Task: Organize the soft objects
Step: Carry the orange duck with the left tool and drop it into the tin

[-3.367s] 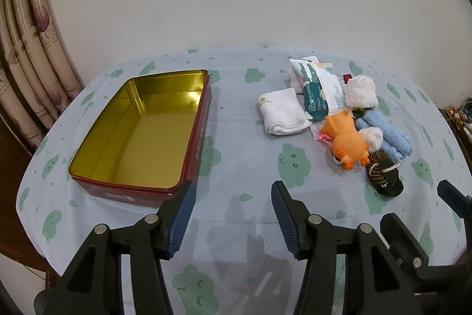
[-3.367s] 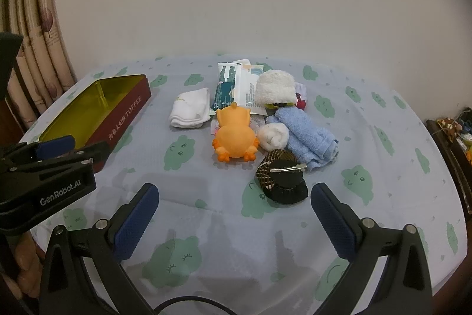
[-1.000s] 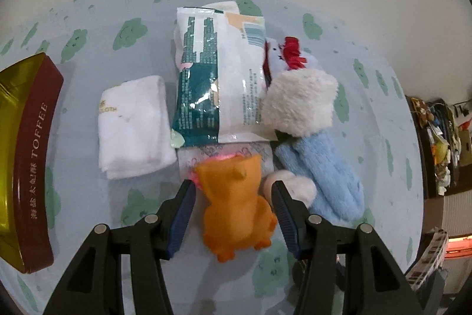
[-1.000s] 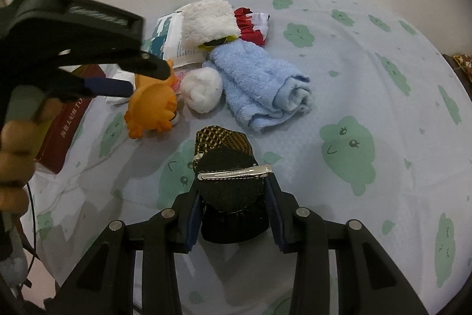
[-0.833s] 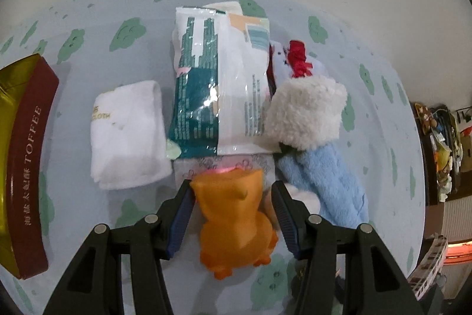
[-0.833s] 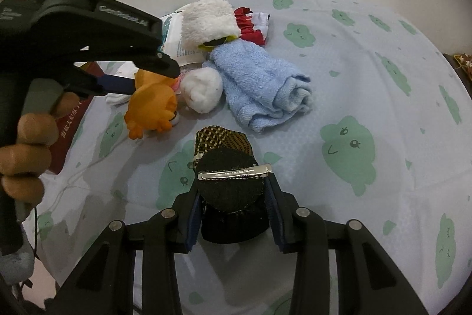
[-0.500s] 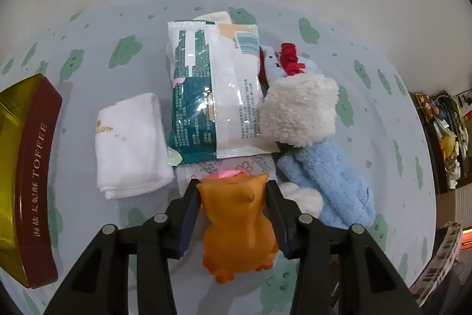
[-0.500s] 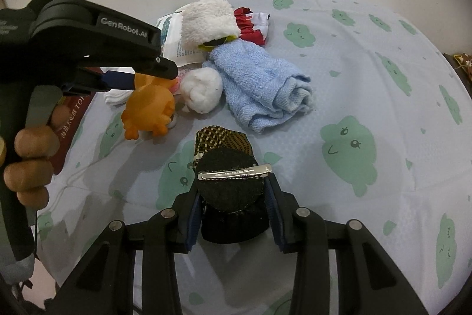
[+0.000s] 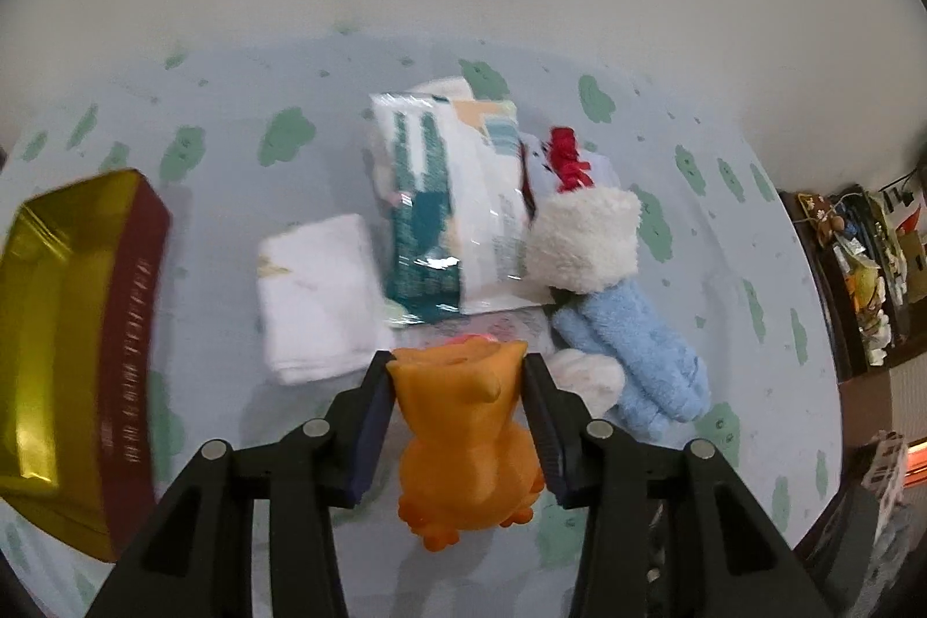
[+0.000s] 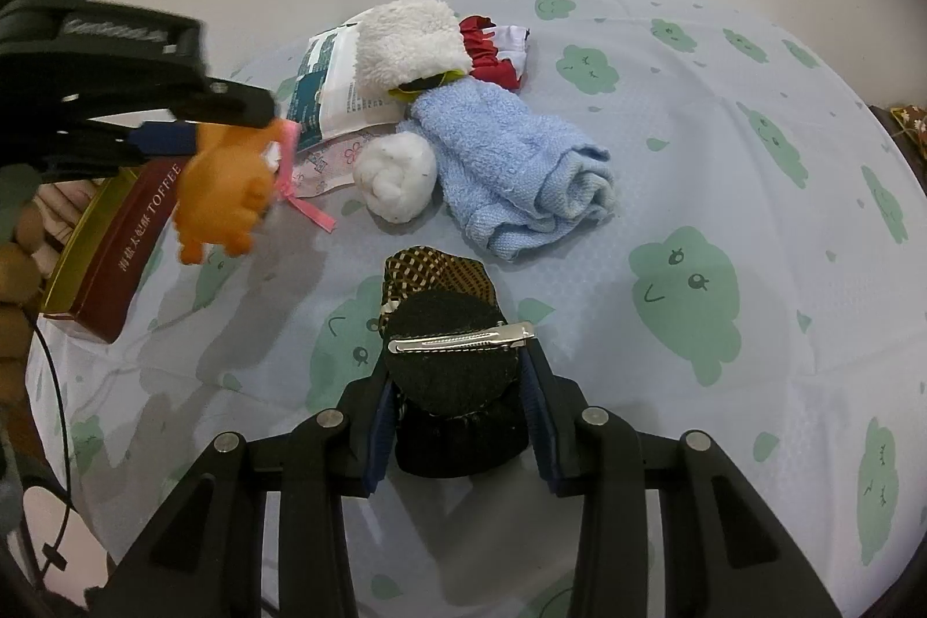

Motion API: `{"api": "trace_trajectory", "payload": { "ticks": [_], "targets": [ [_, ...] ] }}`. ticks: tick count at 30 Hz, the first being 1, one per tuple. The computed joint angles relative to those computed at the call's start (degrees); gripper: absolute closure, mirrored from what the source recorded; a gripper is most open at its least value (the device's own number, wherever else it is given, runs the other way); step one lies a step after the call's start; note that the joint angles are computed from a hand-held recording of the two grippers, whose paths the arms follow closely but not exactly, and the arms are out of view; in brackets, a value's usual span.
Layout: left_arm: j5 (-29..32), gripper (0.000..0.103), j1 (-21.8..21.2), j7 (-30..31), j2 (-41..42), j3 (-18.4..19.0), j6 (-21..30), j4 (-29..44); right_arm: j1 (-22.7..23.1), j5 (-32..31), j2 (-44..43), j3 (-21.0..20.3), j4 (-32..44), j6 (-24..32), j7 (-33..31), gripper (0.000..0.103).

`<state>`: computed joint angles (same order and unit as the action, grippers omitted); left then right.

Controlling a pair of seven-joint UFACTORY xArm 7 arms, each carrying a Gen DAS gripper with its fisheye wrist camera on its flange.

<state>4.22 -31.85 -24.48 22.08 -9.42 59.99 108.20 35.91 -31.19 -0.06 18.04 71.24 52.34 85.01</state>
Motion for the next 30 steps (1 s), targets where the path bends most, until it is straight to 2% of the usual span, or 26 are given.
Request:
{"api": "trace_trajectory", "payload": {
  "ticks": [7,17,23,30],
  "targets": [
    [4.8,0.058,2.6,0.0,-5.8,2.1,-1.2,-5.5,0.2,-0.2,0.2,0.0,0.4,0.6,-0.3,0.067],
    [11.1,0.058,9.9,-1.4,-11.2,4.4,0.1,-10.8,0.5,-0.4,0.5,0.0,1.0,1.7,-0.7,0.066],
    [12.5,0.058,14.0,-1.8,-13.4,5.1,1.1,-14.3,0.9,-0.5,1.0,0.0,1.7,2.6,-0.9,0.066],
    [12.4,0.058,16.7,-1.4,-15.0,4.9,0.1,-18.5,1.2,-0.1,1.6,-0.3,2.5,3.5,-1.4,0.066]
  ]
}}
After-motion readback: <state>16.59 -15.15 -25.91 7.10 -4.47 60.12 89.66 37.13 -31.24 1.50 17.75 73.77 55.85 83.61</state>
